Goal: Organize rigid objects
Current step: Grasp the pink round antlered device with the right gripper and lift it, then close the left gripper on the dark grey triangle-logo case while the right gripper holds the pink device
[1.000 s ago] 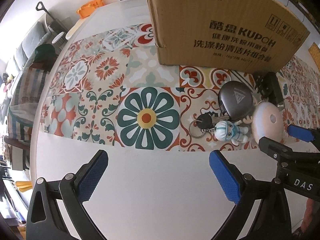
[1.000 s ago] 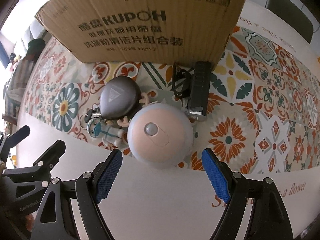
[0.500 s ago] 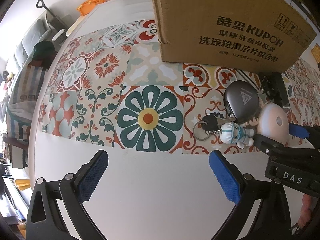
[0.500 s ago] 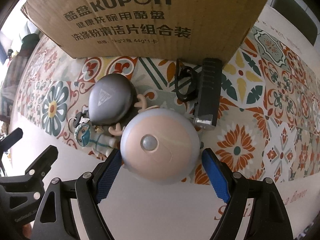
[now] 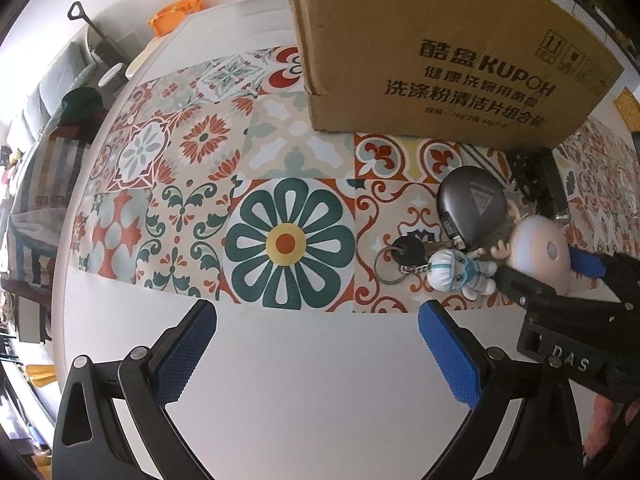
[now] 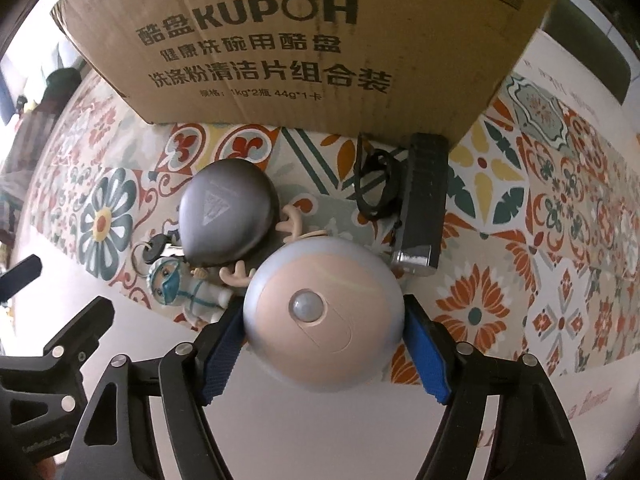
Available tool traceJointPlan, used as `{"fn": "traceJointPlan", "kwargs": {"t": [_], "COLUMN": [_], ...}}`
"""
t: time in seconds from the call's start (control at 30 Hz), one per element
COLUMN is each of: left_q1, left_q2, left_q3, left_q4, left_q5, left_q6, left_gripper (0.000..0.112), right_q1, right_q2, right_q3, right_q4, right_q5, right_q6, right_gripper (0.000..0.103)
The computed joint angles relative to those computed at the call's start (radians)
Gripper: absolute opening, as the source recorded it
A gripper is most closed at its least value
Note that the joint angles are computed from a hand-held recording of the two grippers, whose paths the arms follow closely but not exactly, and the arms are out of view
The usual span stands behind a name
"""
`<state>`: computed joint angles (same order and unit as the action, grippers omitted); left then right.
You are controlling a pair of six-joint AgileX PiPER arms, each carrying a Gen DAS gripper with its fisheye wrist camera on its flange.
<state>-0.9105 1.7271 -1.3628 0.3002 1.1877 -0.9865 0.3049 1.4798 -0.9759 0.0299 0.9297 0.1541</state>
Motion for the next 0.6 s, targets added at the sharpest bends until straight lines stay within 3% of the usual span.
{"fn": "traceJointPlan", "kwargs": {"t": [0.6], "left_q1": [-0.045], "left_q2": [0.102], "left_q3": [-0.164], "left_q4": [0.037], "left_q5": [-0.009], "left_q6": [0.115], "left_gripper": [0.103], "right_q1": [-0.199], "right_q2": [-0.205], "right_q3": [0.1], "right_q4": [0.085], "right_q5": [0.065], "right_q6": [-0.057], "right_gripper": [0.075]}}
